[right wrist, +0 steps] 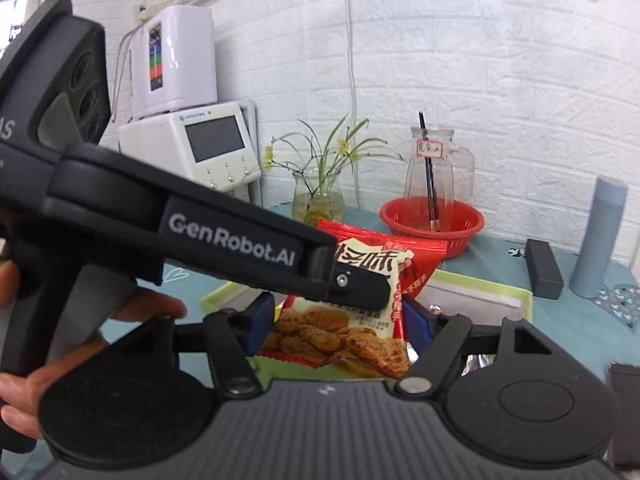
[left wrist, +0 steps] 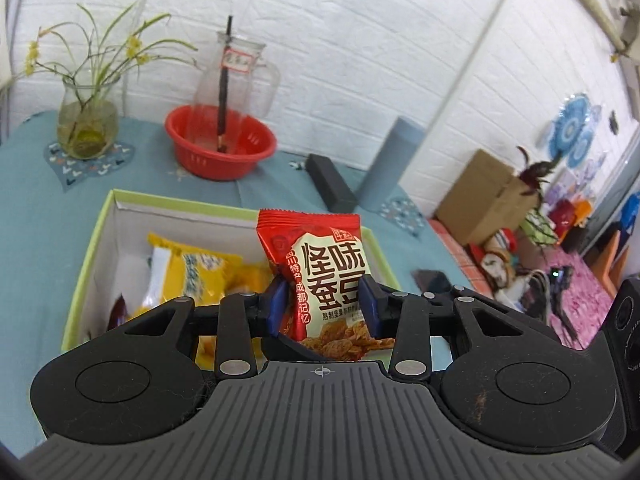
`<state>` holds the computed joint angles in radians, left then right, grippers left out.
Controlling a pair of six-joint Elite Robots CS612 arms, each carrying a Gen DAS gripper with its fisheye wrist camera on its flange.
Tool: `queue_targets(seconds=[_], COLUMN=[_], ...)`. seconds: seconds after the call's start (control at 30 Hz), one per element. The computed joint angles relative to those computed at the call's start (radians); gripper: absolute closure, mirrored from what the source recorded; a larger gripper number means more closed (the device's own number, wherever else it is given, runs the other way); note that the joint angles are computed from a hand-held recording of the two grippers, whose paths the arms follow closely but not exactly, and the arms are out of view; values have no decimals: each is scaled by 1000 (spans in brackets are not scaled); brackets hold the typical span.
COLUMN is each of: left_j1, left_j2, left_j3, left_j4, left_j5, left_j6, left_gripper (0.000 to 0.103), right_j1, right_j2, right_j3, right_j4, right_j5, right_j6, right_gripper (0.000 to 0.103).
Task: Organize snacks
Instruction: 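Carry the bean snack bag into the lime-green box and open the left gripper, then move the left gripper to the bread roll packet and close it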
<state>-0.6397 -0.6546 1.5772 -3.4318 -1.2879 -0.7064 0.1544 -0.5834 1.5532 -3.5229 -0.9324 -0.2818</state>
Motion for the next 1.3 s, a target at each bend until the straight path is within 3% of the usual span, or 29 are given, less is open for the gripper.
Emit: queue_targets(seconds=[0.1,0.23,0.33,0.43,0.53,0.7,0.8,0.9,1.07,1.17,1.3], left_j1=[28,42,38,27,3,-68,-116,-161,-204,-188,-161], left_j2=[33,63,70,50,5,-77,-102,-110,-79,-58,-45], left_j3=[-49,-82,-82,-46,21,180,275,363,452,445,424], left_j4=[65,114,97,23,-80,-253,-315,-334,-373,-351,-332], left_j5=[-23,-28,-5,18,63,158,205,230,150,62,-10], left_j6=[-23,-2,23,32,49,80,49,-35,-220,-285,-291], left_gripper=[92,93,83,68,55,40,36,36,40,48,57], right_j1=[13,22,24,15,-4,-43,-59,-60,-40,-22,0], right_j2=[36,70,74,60,20,-53,-82,-94,-84,-76,-73], right_j3=[-76,-124,-126,-97,-23,153,258,353,453,465,461], right_j4=[101,146,155,87,-49,-261,-275,-244,-192,-176,-171], right_j5=[-19,-38,-37,-21,-1,67,103,110,89,75,47], right_j6=[-16,-34,-27,10,64,120,98,43,-31,-37,-72], right_gripper=[27,22,14,9,9,10,10,10,10,10,10])
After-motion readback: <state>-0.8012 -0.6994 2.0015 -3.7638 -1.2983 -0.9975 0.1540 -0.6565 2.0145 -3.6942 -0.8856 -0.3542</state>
